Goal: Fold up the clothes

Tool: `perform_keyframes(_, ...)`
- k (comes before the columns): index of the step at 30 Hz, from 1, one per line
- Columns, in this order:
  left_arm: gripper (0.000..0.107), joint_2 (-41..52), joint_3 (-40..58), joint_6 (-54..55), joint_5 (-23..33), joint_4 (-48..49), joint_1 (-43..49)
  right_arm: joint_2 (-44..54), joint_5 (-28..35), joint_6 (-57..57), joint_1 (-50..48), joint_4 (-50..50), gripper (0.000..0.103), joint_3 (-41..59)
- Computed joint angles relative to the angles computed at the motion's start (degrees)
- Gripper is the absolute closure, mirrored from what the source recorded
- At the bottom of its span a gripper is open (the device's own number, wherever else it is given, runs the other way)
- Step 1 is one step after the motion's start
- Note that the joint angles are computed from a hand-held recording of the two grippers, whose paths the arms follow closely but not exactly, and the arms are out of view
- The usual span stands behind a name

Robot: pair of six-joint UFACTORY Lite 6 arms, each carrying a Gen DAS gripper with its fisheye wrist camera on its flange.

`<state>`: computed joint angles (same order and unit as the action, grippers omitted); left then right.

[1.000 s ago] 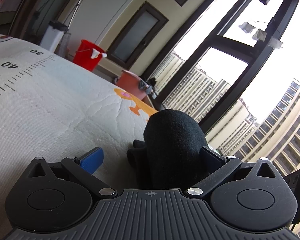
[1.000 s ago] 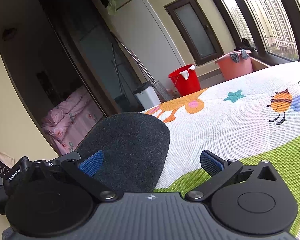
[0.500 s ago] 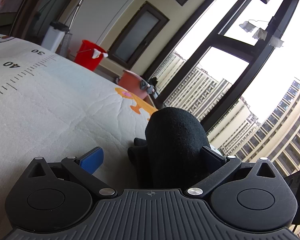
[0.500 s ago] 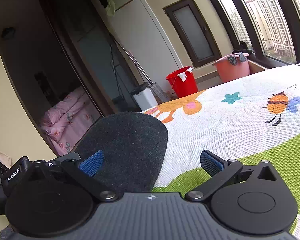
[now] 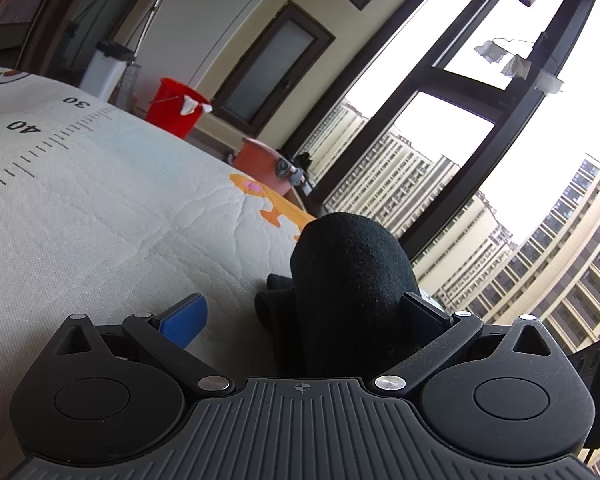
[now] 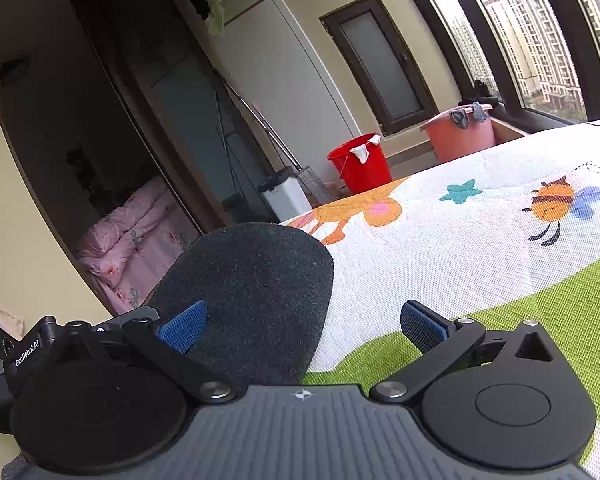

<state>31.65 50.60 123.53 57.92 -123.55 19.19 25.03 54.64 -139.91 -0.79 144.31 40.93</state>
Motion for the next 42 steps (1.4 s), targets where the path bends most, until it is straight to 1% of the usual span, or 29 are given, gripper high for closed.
perform_keyframes(5,0.004,-0.1,-0.9,1.1,0.4,-0.6,0.0,-0.3,0.4,0.9,-0.4,-0.8,0.0,-0.6)
perform_keyframes(11,0.004,-2.7,-4.3,1.4,1.1,0.2,1.1,-3.4,1.1,1.0,-1.1,-1.7,0.0,-4.5)
perform_keyframes(18,0.004,-8.1,-12.7,3.1,4.0,3.7,4.8,-10.7,3.7,2.0,-3.0,-4.3,0.0,-14.7)
perform_keyframes(20,0.004,-8.5,-13.3,3.5,4.4,4.2,5.4,-12.7,4.4,1.6,-3.2,-4.4,0.0,-17.3)
perform_keyframes(23,0.004,-7.5,-11.6,1.7,3.4,5.5,5.3,-11.9,3.3,3.4,-3.0,-6.1,0.0,-15.6)
perform_keyframes(26,0.004,-8.2,-12.5,2.9,3.5,4.6,5.0,-10.6,4.5,5.5,-5.4,-9.7,0.0,-15.0)
perform_keyframes(29,0.004,-12.9,-17.5,9.2,3.1,-0.6,3.8,-15.8,1.3,1.9,-4.0,-7.5,0.0,-17.8)
perform_keyframes(31,0.004,-18.5,-22.7,15.3,2.1,-5.1,2.1,-24.7,-2.3,-4.2,-2.2,-4.3,0.0,-23.2)
perform_keyframes(33,0.004,-23.7,-27.3,17.9,1.8,-7.1,1.1,-34.3,-8.1,-6.2,-1.9,-5.9,0.0,-26.9)
perform_keyframes(34,0.004,-25.0,-28.7,17.8,2.4,-6.5,1.3,-39.1,-11.9,-6.2,-1.8,-7.7,0.0,-28.3)
perform_keyframes(35,0.004,-26.2,-29.9,17.1,3.0,-5.1,1.6,-41.4,-14.5,-5.6,-1.5,-9.0,0.0,-28.8)
perform_keyframes(38,0.004,-25.9,-29.8,16.1,2.2,-1.3,1.1,-40.5,-14.5,-0.1,-3.5,-16.4,0.0,-27.7)
perform_keyframes(39,0.004,-24.8,-28.1,14.1,0.2,-0.4,0.5,-38.8,-14.8,-0.3,-2.7,-16.2,0.0,-26.5)
perform_keyframes(40,0.004,-23.6,-25.8,10.4,-2.9,0.5,-0.3,-37.6,-17.4,-3.0,0.0,-13.6,0.0,-25.1)
perform_keyframes(41,0.004,-21.3,-23.4,6.2,-4.2,2.5,0.0,-36.3,-20.1,-6.1,2.5,-11.1,0.0,-23.6)
perform_keyframes(42,0.004,-19.6,-22.4,4.5,-3.1,4.3,1.5,-35.5,-22.1,-6.8,4.1,-11.0,0.0,-21.9)
